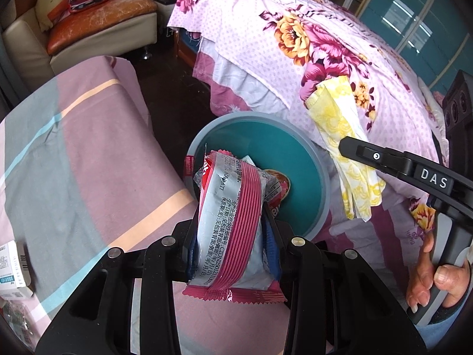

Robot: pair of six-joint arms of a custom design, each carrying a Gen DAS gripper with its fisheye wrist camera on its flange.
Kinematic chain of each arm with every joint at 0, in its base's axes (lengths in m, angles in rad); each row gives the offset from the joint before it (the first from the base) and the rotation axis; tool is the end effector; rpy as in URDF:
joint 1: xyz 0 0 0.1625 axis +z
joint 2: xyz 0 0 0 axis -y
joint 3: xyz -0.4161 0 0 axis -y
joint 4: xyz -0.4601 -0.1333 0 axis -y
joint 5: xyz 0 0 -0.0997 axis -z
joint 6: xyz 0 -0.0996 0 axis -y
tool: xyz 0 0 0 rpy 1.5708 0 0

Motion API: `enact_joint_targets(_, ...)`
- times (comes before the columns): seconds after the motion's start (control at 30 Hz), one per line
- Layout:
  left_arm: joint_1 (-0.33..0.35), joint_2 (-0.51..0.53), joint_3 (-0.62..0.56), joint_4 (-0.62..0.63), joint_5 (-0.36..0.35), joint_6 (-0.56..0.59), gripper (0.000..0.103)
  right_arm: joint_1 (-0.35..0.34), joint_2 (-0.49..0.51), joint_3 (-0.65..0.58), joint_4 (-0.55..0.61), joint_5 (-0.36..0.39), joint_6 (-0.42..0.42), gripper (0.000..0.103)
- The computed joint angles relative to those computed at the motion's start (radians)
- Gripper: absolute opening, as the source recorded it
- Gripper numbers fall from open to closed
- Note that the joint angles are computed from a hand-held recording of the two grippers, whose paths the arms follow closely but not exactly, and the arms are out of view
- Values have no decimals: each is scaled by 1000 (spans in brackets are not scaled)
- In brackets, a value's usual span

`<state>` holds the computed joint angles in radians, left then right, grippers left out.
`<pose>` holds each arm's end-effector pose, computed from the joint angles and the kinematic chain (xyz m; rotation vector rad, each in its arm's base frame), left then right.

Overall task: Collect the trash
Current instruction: 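Carry the snack packet with the left tool while the right tool carries the yellow wrapper to the bin, then open the left tool over the bin while the right tool releases the yellow wrapper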

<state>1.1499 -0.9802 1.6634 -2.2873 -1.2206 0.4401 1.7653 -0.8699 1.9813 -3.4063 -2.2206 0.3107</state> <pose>-0.1296 -0.6994 0.1275 1.1572 2.5396 -0.0417 0.1875 -0.5742 0.0748 -0.4581 -2.4481 1.1140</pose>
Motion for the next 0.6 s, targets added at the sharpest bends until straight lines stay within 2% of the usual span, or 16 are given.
enact_joint_targets(0.13, 1, 23, -17, 9, -3, -8, 39, -10, -5, 2, 9, -3, 11, 10)
enact_joint_targets(0.2, 1, 35, -24, 10, -11, -12, 51, -13, -6, 2, 15, -4, 15, 10)
enact_joint_targets(0.23, 3, 36, -25, 7, -16, -13, 65, -15, -7, 2, 22, -5, 19, 10)
enact_joint_targets(0.27, 3, 37, -23, -2, -19, -14, 73, -17, -7, 2, 25, -5, 21, 10)
enact_joint_targets(0.33, 6, 42, -23, -19, -22, -18, 77, -20, -6, 1, 30, -6, 23, 10)
enact_joint_targets(0.5, 18, 50, -38, 6, -24, -44, 78, -28, 1, -7, 43, -2, 31, 10)
enact_joint_targets(0.6, 25, 45, -38, 11, -23, -53, 82, -31, 5, -14, 53, -2, 34, 10)
